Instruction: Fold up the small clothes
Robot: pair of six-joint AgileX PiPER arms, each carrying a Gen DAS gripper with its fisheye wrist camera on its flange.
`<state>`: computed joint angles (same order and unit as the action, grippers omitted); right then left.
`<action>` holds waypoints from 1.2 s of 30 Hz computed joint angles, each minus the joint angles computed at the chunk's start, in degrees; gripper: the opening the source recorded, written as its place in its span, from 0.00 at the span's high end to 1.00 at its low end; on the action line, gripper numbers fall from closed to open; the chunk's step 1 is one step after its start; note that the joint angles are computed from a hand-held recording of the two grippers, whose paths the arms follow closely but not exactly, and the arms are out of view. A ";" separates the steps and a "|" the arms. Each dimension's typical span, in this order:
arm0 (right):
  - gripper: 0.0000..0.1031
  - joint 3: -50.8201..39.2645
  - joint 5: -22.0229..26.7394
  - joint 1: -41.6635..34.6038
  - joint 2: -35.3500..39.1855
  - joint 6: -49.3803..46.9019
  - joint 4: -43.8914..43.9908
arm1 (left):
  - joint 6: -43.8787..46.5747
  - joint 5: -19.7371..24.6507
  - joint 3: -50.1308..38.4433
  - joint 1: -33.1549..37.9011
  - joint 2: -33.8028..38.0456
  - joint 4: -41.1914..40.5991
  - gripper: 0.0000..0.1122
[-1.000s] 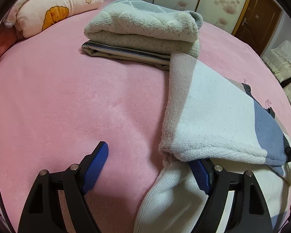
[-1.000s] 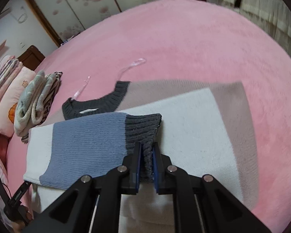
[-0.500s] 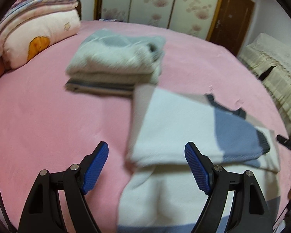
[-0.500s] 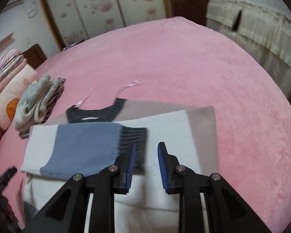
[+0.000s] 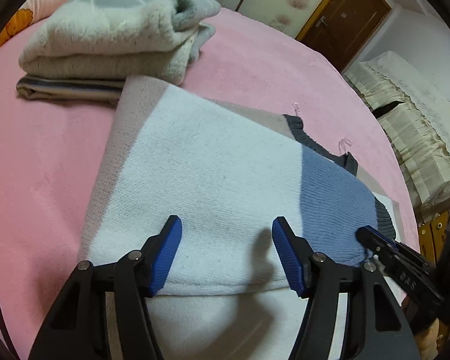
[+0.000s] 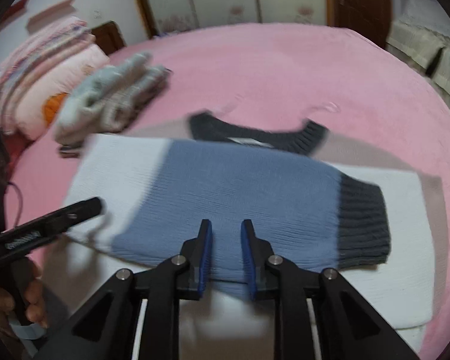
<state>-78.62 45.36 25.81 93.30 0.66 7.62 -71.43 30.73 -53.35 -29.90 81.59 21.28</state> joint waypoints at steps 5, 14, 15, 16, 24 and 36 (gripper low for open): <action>1.00 2.86 1.50 -11.23 -1.33 -9.15 10.16 | 5.96 -1.22 1.11 1.28 -0.69 -3.49 0.46; 0.97 -4.18 3.99 -11.39 -1.04 -8.80 13.25 | 8.54 9.37 -8.79 1.27 0.93 3.13 0.32; 0.97 -5.78 3.79 -10.16 0.12 -7.43 12.32 | 9.82 9.21 -9.77 2.38 1.90 2.60 0.32; 0.97 -7.83 3.80 -9.18 1.69 -6.45 11.88 | 10.51 8.96 -10.72 3.44 3.01 2.55 0.32; 0.97 -18.57 4.23 -4.04 12.76 2.97 3.20 | 16.40 8.52 -17.19 8.54 13.20 -0.11 0.32; 1.00 -10.81 4.27 -14.16 8.16 -6.96 12.85 | 17.29 11.29 -18.77 8.14 13.78 -1.40 0.32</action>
